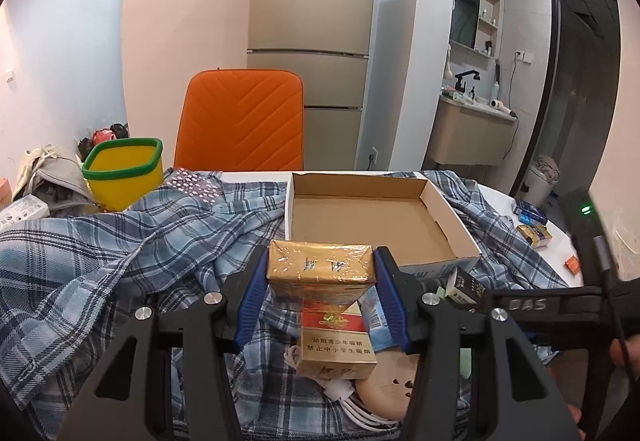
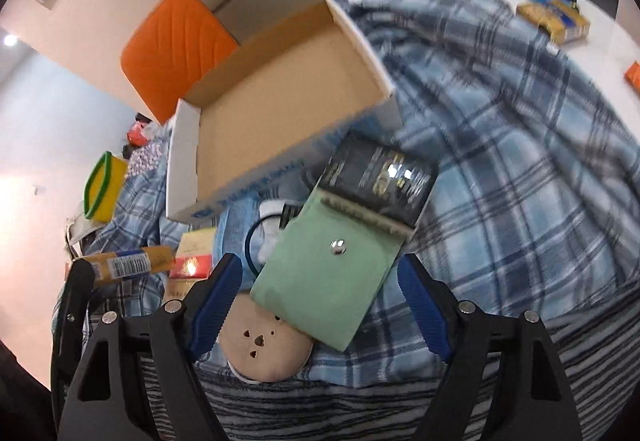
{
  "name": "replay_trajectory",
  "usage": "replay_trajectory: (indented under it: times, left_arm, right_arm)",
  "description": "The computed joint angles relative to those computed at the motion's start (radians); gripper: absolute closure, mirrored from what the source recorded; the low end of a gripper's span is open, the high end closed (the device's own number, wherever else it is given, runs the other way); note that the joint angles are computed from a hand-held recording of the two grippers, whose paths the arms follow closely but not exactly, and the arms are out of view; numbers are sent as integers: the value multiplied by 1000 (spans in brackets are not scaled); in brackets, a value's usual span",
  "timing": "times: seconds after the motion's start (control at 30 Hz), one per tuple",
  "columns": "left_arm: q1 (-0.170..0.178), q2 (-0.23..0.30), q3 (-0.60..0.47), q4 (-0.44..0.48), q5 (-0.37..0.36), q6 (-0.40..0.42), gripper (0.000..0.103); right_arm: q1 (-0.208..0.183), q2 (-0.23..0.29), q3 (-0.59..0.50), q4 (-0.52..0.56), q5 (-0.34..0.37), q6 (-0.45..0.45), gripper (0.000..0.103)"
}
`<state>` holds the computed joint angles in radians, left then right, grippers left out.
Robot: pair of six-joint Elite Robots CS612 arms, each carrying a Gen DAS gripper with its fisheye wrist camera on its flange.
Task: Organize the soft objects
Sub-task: 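Grasp the mint-green leather pouch with the right tool while the left tool holds the pack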
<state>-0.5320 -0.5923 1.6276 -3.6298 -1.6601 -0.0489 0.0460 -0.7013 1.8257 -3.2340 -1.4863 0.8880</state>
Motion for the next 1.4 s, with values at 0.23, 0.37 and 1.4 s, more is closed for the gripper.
replay_trajectory:
  times: [0.23, 0.37, 1.4]
  left_arm:
    - [2, 8, -2, -9, 2, -11, 52]
    - [1, 9, -2, -12, 13, 3, 52]
    - [3, -11, 36, -68, -24, -5, 52]
  right_arm:
    - [4, 28, -50, 93, 9, 82, 21]
    - [23, 33, -81, 137, -55, 105, 21]
    - [76, -47, 65, -35, -181, -358, 26]
